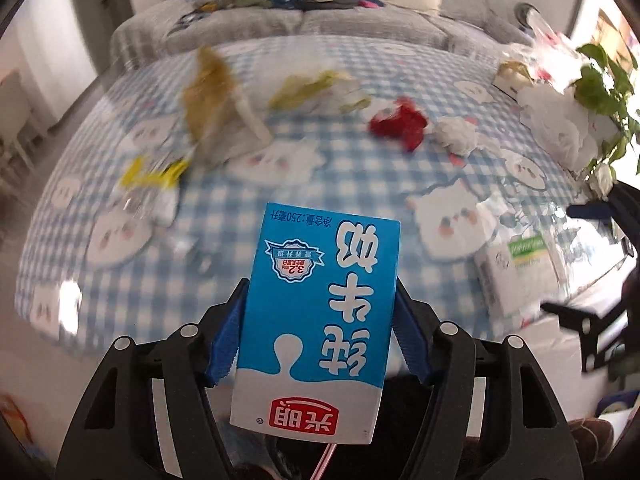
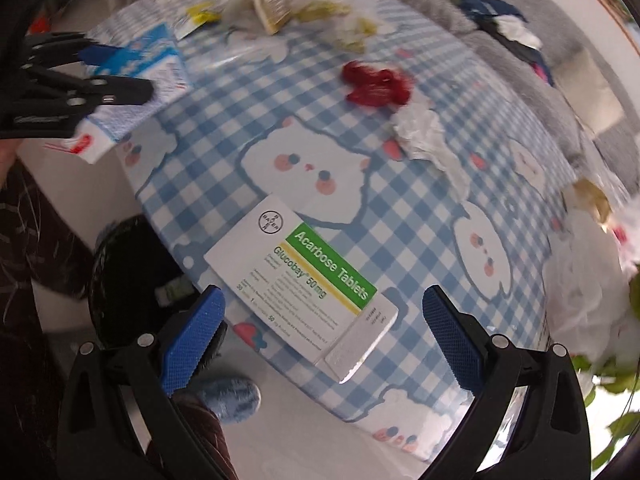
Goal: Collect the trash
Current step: 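Grasp the blue-and-white milk carton with the left tool while the right tool grasps the Acarbose Tablets box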
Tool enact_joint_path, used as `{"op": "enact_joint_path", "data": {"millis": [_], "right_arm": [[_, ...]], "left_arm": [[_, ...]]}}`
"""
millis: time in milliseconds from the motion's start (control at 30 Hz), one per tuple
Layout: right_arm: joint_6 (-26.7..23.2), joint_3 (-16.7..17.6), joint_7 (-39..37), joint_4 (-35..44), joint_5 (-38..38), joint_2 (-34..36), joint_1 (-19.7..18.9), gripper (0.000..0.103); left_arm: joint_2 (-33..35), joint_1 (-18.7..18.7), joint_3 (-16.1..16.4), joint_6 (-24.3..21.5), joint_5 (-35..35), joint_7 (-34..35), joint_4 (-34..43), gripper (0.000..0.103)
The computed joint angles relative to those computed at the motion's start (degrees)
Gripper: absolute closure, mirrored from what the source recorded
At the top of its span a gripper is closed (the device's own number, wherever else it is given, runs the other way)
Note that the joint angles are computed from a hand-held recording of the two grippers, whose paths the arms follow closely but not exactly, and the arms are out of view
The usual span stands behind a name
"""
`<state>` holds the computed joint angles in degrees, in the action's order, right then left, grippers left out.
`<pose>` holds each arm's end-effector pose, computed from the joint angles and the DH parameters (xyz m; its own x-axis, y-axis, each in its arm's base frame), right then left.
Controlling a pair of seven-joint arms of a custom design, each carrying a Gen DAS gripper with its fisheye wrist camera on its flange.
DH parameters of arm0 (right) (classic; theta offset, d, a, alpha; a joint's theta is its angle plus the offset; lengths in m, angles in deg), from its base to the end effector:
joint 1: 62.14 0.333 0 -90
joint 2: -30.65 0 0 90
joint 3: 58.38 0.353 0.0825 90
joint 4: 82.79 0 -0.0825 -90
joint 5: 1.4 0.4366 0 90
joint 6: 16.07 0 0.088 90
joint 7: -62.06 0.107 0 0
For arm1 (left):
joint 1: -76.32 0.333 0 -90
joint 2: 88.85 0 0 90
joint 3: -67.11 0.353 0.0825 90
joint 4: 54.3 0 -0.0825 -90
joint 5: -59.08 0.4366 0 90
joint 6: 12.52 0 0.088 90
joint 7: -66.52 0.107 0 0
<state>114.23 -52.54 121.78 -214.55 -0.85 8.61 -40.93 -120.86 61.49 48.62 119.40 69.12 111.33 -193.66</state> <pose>0.4460 0.2332 0.5512 0.8050 -0.5580 0.2015 -0.4960 -0.8194 -0.2874 0.3735 -0.2604 0.5510 0.1211 -0.9924 0.0237 -0.8659 -0.1173 -0.4863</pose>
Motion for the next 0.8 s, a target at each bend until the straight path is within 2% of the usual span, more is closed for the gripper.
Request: {"op": "enact_joint_path", "data": {"millis": [133,333,567,633,767,800], "right_arm": [[-3.34,0.0,-4.15,2.02,-0.2,1.78,0.96,0.008],[-7.31,1.28,-8.31,4.21,-2.73,4.3,1.52,0.008],[-14.64,1.94,-10.56,8.7,-4.31,9.13,1.91,0.016],[-15.37,2.14,-10.61,9.44,-5.04,10.32,1.94,0.019],[-19.6,1.5,-11.69,11.47,-2.45,11.93,1.95,0.033],[-19.89,1.5,-11.56,11.5,-2.28,11.9,1.89,0.033]], "left_arm": [[-4.76,-1.0,-0.63,-2.39,-0.76,-1.52,-2.92,0.038],[-8.67,-3.6,-0.36,-3.24,-3.62,-1.7,-6.35,0.038],[-10.96,-4.38,-0.38,-4.08,-4.57,-1.38,-8.2,0.038],[-11.61,-4.53,0.02,-4.17,-5.07,-1.08,-8.74,0.038],[-12.14,-4.38,0.0,-4.24,-5.39,-0.88,-9.16,0.038],[-12.21,-4.32,-0.01,-4.36,-5.45,-0.89,-9.19,0.038]]}}
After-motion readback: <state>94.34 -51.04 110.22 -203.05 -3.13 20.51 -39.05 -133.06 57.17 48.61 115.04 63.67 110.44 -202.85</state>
